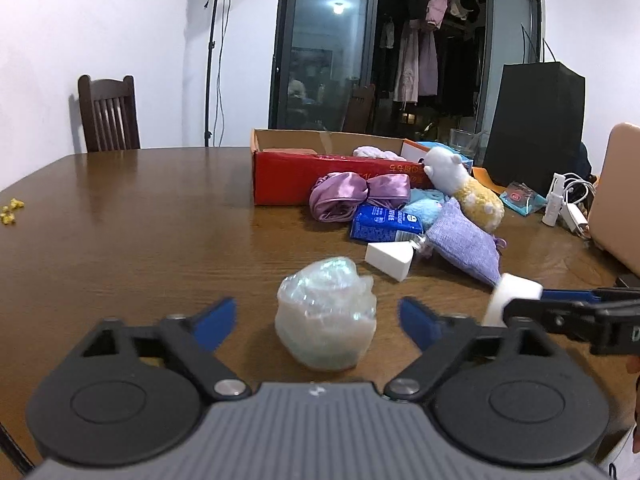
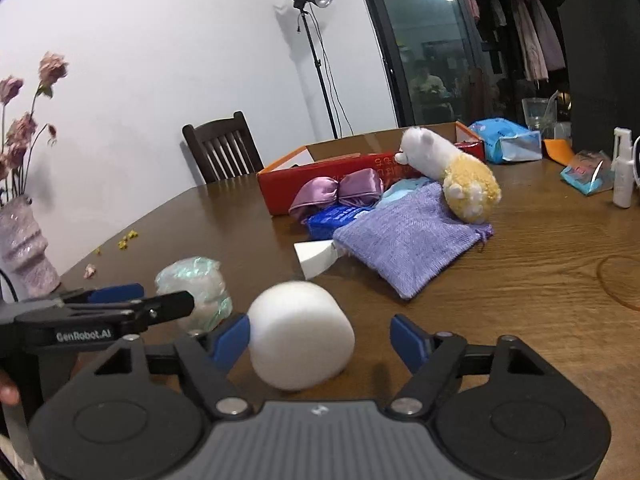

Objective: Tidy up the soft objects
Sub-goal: 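Close the left gripper on the clear plastic bag, then close the right gripper on the white foam cylinder while the left holds the bag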

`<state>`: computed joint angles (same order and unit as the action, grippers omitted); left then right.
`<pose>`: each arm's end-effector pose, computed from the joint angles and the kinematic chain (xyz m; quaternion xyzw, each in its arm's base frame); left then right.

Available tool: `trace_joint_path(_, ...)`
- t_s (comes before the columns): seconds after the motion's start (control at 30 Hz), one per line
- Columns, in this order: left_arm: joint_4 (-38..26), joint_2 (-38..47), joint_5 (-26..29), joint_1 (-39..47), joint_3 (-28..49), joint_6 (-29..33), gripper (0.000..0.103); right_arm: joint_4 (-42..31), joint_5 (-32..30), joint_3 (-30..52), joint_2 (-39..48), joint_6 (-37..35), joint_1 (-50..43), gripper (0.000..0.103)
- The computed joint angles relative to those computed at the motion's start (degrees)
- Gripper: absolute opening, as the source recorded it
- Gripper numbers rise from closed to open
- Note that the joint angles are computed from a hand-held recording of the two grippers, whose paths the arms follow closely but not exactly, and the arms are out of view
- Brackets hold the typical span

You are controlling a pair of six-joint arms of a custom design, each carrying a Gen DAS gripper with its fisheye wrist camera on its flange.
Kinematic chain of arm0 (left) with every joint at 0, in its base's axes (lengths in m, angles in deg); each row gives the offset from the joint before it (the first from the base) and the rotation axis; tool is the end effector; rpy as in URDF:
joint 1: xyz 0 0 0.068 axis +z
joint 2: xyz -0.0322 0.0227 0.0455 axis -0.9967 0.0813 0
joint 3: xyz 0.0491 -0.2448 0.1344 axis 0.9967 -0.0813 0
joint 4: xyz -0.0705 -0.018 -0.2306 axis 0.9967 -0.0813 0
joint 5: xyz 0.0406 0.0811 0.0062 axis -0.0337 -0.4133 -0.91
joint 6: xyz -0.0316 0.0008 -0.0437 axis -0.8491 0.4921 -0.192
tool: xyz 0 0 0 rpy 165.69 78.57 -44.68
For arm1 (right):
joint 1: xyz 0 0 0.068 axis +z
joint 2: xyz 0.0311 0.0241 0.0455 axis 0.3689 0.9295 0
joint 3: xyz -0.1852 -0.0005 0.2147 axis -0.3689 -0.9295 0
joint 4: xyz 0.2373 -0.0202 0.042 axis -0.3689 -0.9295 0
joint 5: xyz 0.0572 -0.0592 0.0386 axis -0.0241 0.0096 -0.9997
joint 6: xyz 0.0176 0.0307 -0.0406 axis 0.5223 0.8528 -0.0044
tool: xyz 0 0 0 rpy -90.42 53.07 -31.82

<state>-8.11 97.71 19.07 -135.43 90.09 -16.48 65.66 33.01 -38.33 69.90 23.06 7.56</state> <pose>0.1520 -0.1436 0.0434 -0.0479 0.8559 -0.0204 0.5145 0.2020 -0.0239 0.0509 -0.1652 0.8421 0.2653 0.4395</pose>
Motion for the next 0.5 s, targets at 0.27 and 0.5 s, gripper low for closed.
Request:
trace_joint_path(0.27,0.94,0.54,10.37,7.44,2.47,3.77,0.056,-6.73,5.35,8.71,-0.30,5.28,10.34,0.058)
trace_joint_path(0.5,1.45,0.57,14.10,10.26,2.32,2.71,0.055,-13.22,5.96,13.55,-1.13,6.33,12.32,0.061)
